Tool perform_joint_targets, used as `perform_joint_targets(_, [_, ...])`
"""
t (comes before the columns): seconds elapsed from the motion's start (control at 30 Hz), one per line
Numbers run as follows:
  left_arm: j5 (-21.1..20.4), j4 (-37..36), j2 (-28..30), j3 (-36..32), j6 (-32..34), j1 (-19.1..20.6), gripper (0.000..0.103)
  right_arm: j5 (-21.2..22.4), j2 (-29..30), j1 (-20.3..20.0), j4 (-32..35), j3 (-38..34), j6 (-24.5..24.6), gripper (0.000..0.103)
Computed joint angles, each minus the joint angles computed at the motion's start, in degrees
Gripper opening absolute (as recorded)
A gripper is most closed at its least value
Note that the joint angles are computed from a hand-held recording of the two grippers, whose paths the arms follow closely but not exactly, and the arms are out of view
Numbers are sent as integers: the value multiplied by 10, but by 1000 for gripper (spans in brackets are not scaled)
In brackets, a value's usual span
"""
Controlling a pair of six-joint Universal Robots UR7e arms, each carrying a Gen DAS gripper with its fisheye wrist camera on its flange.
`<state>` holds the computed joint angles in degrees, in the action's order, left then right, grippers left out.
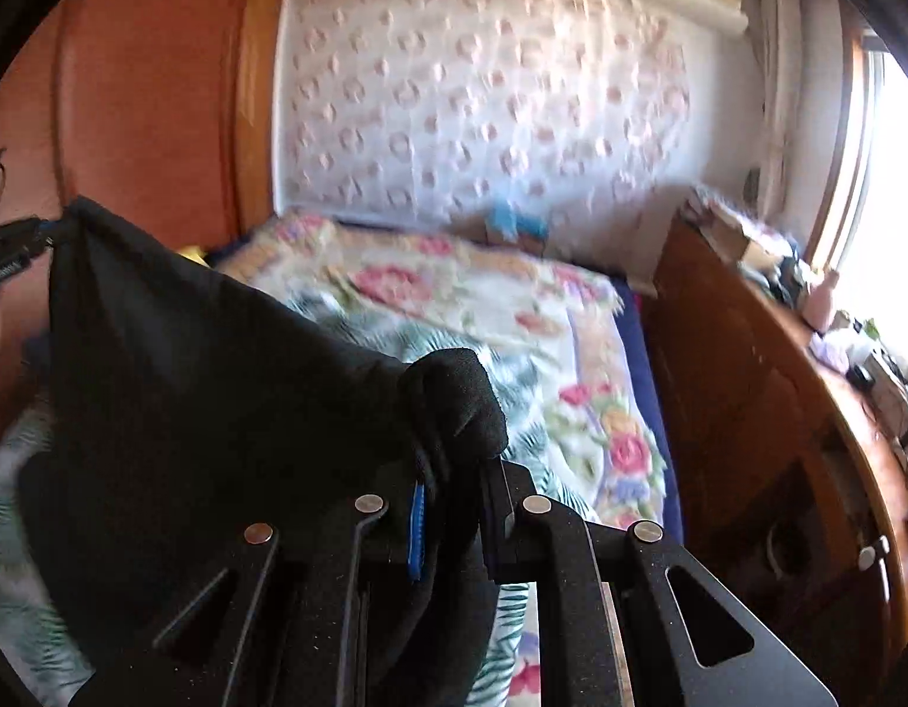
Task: Fold small clothes
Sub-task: 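Grasp the T-shirt with both tools and lift it high above the bed, then lower the T-shirt flat onto the bed and open both tools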
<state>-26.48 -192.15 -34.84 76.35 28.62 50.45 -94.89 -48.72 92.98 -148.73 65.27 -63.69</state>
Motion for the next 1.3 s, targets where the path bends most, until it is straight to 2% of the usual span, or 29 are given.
perform_joint_targets(0.2, [-6,64,34,-53,-44,32,12,-58,77,24,-21,-74,20,14])
perform_joint_targets(0.33, [5,102,46,-76,-69,35,15,-91,88,34,-47,-67,39,14])
perform_joint_targets(0.4, [-3,144,36,-69,-107,35,26,-117,93,42,-52,-65,47,16])
perform_joint_targets(0.43, [-1,150,34,-65,-115,33,31,-123,100,41,-50,-70,51,23])
perform_joint_targets(0.47, [-2,144,32,-60,-112,32,40,-135,104,45,-38,-78,60,29])
perform_joint_targets(0.5, [-12,143,22,-40,-118,27,49,-147,105,48,-32,-81,70,40])
perform_joint_targets(0.53, [-23,165,12,-26,-138,26,56,-152,104,50,-25,-81,77,46])
perform_joint_targets(0.57, [-34,200,0,-13,-168,26,74,-150,95,51,-19,-72,86,46])
perform_joint_targets(0.6, [-43,235,-12,3,-201,24,82,-147,90,51,-10,-70,90,46])
perform_joint_targets(0.73, [-42,271,-34,70,-254,6,82,-128,47,44,-7,-19,85,46])
perform_joint_targets(0.9, [-53,293,-59,144,-334,-7,82,-90,-40,25,-5,95,70,47])
perform_joint_targets(1.0, [-68,311,-68,173,-379,-7,82,-82,-79,12,-1,141,73,52])
perform_joint_targets(1.17, [-83,334,-71,194,-420,1,82,-96,-85,-2,34,140,104,53])
perform_joint_targets(1.3, [-75,325,-75,205,-433,0,82,-116,-81,-4,39,138,111,53])
